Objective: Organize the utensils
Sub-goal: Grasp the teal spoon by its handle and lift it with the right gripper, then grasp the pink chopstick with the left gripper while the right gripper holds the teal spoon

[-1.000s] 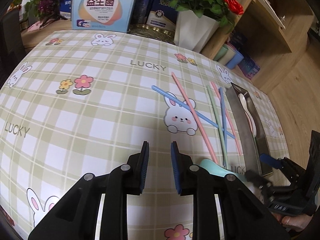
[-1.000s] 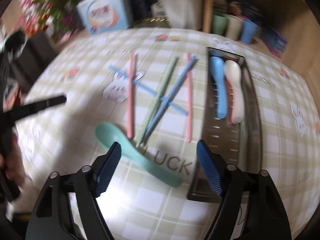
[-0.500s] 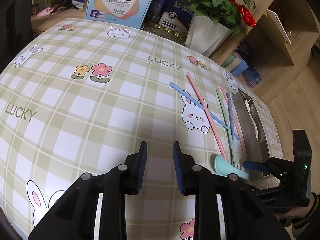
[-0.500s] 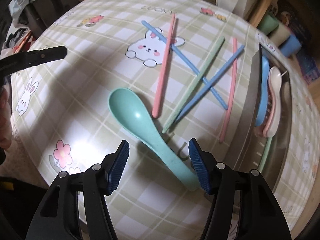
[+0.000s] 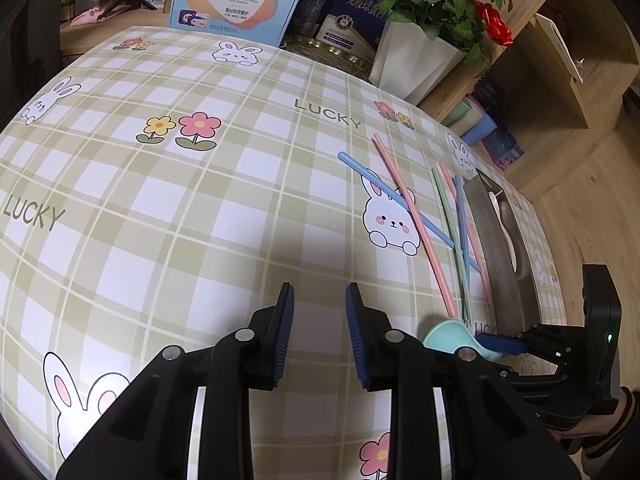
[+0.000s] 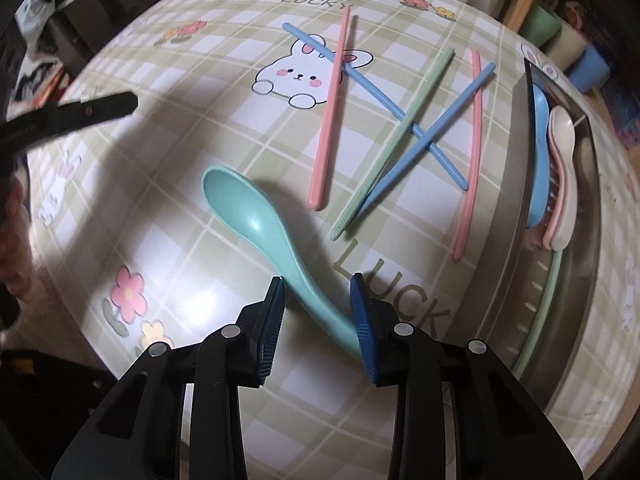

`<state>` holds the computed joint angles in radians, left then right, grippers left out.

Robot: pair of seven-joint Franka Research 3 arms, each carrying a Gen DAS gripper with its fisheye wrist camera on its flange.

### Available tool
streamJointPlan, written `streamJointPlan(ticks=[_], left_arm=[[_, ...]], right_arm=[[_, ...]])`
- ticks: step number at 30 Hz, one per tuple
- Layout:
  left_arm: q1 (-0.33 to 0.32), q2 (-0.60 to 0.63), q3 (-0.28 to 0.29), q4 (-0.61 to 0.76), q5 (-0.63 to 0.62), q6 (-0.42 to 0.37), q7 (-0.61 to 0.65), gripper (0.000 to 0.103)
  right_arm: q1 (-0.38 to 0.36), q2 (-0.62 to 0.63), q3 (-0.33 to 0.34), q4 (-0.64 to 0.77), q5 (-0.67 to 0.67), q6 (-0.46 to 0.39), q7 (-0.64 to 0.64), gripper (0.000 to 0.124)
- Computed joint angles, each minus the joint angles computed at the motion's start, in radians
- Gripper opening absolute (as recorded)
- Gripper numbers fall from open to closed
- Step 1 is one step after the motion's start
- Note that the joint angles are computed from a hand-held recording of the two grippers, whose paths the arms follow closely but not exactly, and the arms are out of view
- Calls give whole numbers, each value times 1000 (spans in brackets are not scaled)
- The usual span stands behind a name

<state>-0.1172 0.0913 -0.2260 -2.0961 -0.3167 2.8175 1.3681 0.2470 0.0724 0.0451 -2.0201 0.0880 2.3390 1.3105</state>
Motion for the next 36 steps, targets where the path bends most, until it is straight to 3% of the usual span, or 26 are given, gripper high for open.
streamJointPlan(ticks=[7, 11, 17, 25, 32, 36], left_arm=[[-2, 7, -2, 8, 6, -13, -7, 28], [-3, 9, -5, 14, 6, -18, 2, 28], [-6, 10, 2, 15, 39, -30, -33, 28], [-8, 23, 0, 35, 72, -60, -51, 28], [4, 105, -45, 161, -45, -119, 46, 27], [-44, 214, -36, 312, 70, -162, -49, 27]], right_arm=[[0, -38, 0, -51, -59, 37, -31, 33], [-10, -48, -3, -76, -14, 75, -35, 16], [-17, -43, 2, -84, 162, 122, -48, 14], [-22, -86, 0, -143, 560, 247, -175, 14], [-39, -120, -24, -180, 548, 391, -121, 14], [-48, -128, -37, -181, 599, 429, -169, 14]])
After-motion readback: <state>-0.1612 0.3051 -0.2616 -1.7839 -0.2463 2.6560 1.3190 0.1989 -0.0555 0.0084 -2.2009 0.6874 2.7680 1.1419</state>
